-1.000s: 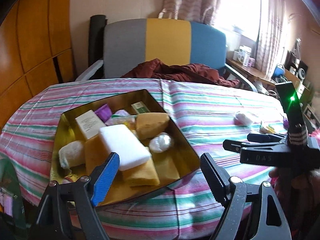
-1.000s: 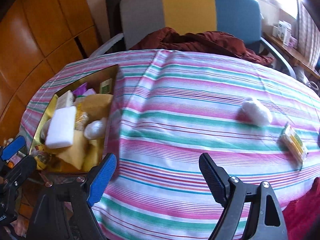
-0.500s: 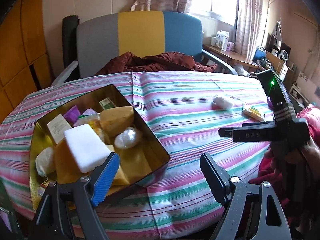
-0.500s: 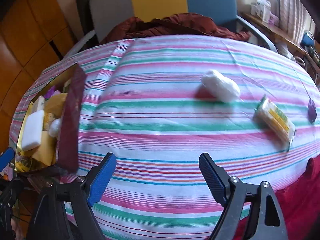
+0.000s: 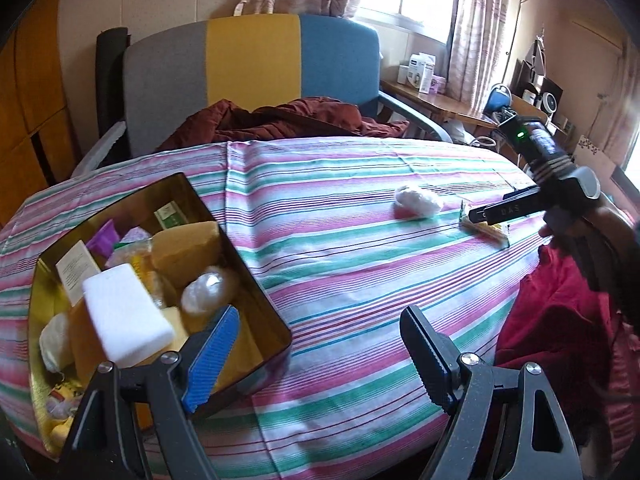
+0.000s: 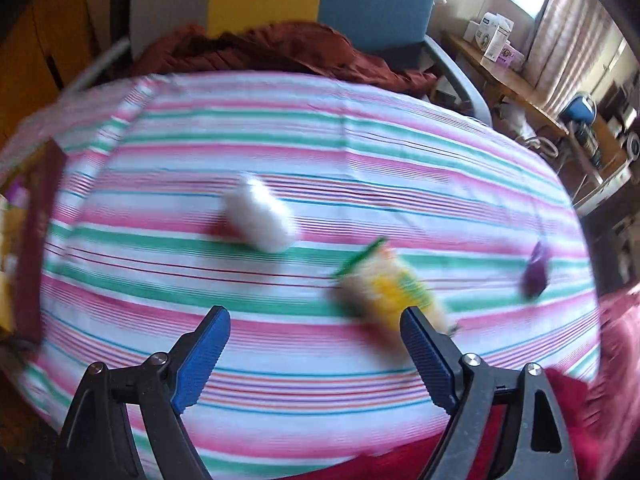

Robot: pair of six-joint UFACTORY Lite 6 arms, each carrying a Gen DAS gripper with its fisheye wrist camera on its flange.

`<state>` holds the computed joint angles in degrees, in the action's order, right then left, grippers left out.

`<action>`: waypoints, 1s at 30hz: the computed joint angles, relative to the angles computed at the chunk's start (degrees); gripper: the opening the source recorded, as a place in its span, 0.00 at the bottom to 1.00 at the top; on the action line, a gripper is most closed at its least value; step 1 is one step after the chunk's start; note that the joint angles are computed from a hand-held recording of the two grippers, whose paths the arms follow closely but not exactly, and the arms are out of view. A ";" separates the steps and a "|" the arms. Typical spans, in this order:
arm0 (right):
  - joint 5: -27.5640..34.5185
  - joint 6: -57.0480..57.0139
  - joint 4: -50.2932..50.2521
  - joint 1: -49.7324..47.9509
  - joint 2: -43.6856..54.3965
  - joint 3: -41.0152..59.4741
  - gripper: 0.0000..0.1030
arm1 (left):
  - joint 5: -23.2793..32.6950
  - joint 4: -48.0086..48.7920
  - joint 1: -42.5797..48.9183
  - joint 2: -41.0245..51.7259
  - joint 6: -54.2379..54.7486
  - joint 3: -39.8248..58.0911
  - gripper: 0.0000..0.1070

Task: Organize objects
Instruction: 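Grasp the WEIDAN cracker pack with the right gripper while the left gripper grasps the wrapped white ball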

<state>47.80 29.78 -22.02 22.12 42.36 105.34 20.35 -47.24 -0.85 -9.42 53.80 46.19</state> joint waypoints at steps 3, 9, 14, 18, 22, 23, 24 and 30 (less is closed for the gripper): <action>1.84 -4.23 -0.90 -3.33 4.45 4.00 0.86 | -0.31 1.16 -1.26 2.03 -1.38 1.47 0.78; 2.84 -12.47 3.54 -7.37 12.20 12.48 0.86 | -0.21 4.52 -4.12 7.37 -6.26 6.22 0.78; 1.96 -13.75 5.66 -9.20 16.11 15.30 0.86 | -0.11 7.96 -7.60 12.89 -11.66 12.00 0.78; -5.64 -18.39 15.68 -12.61 11.43 7.34 0.54 | 0.54 12.27 -10.75 19.24 -18.16 18.79 0.78; -7.73 -16.89 14.26 -12.19 10.02 5.02 0.49 | 3.83 15.91 -13.84 29.24 -26.33 30.17 0.78; -7.77 -16.84 14.20 -12.17 10.04 5.00 0.49 | 4.66 16.77 -14.54 31.81 -28.36 33.19 0.78; -7.67 -16.87 14.25 -12.11 10.21 5.21 0.49 | 5.06 17.54 -15.03 33.62 -29.80 35.33 0.78; -6.82 -17.78 15.75 -12.27 10.93 6.59 0.50 | 12.87 22.39 -18.90 51.46 -40.94 57.98 0.76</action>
